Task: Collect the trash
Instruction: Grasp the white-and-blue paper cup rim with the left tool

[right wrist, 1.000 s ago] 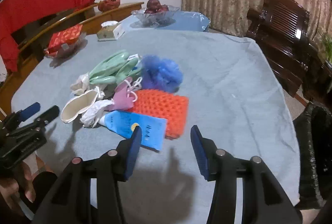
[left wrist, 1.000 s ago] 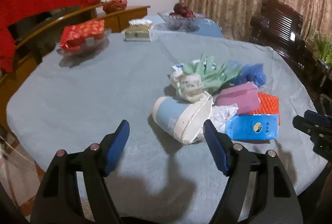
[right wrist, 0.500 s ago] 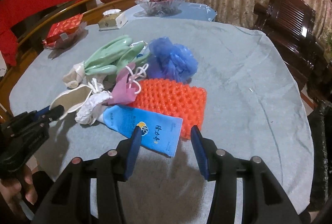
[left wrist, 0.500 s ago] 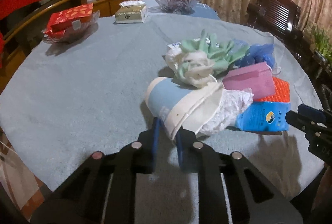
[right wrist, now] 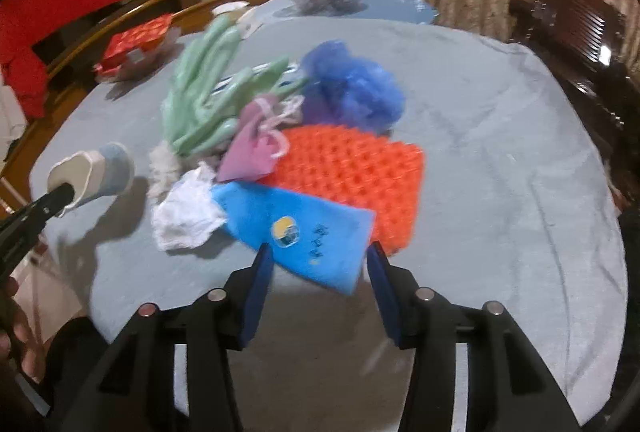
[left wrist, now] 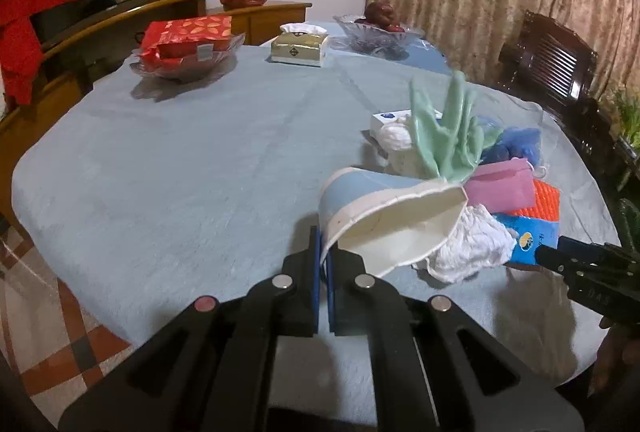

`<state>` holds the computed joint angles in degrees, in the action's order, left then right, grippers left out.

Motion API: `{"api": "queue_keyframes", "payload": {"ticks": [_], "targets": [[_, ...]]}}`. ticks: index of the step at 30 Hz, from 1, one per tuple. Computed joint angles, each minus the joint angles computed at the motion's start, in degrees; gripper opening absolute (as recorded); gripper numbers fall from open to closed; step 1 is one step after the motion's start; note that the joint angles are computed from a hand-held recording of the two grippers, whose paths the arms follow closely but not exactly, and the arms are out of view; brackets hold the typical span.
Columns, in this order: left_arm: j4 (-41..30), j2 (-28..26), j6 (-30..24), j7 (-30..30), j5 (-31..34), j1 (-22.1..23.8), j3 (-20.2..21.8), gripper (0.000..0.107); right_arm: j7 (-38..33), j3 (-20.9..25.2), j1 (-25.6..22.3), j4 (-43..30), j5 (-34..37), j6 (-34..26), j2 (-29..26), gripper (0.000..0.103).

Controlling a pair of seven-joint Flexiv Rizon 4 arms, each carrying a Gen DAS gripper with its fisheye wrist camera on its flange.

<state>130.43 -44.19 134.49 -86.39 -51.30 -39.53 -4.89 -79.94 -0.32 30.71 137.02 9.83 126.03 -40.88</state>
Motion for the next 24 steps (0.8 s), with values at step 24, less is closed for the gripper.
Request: {"api": "queue_keyframes", "payload": {"ticks": [24], "targets": [[-0.4, -0.6, -1.3, 1.2, -0.9, -0.9, 0.1, 0.003, -2.9, 3.3, -1.4, 1.2, -3.2, 3.6, -2.5, 0.037]]}}
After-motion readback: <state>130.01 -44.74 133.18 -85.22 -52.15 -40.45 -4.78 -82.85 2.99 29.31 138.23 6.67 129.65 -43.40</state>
